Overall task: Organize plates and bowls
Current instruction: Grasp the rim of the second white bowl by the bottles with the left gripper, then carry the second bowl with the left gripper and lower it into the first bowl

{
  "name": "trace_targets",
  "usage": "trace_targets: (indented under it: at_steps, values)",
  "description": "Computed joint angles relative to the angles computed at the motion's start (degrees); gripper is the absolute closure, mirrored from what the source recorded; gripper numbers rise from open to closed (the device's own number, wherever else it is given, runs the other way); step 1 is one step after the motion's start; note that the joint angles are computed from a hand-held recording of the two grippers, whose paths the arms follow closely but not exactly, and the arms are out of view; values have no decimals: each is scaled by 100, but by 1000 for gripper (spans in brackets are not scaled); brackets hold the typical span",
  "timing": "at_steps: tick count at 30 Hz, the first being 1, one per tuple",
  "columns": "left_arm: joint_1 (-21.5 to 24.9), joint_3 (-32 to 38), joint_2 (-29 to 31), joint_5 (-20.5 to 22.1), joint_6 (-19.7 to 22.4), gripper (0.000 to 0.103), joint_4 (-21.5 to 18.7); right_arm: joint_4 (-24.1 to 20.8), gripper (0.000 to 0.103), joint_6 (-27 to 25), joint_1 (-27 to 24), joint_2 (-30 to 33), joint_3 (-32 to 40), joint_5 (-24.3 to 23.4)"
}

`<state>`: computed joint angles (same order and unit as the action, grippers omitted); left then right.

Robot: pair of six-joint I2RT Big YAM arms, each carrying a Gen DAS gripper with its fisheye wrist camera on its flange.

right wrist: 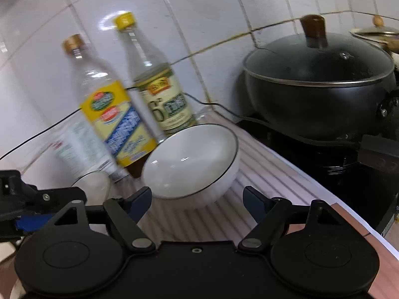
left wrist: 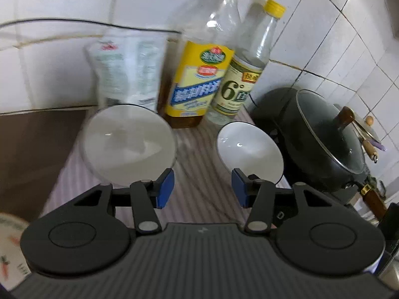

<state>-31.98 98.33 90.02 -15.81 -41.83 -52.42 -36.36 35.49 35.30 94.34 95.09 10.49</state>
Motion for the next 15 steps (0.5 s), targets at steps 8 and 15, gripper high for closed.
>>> trace_targets:
  at_steps: [8, 15]
  values:
    - [43, 285, 479, 60, -599, 61, -2, -418, 52, 737, -158, 450, 446, -4]
    - [98, 641, 803, 321, -347, 76, -206, -929, 75, 755, -198, 612, 783, -60]
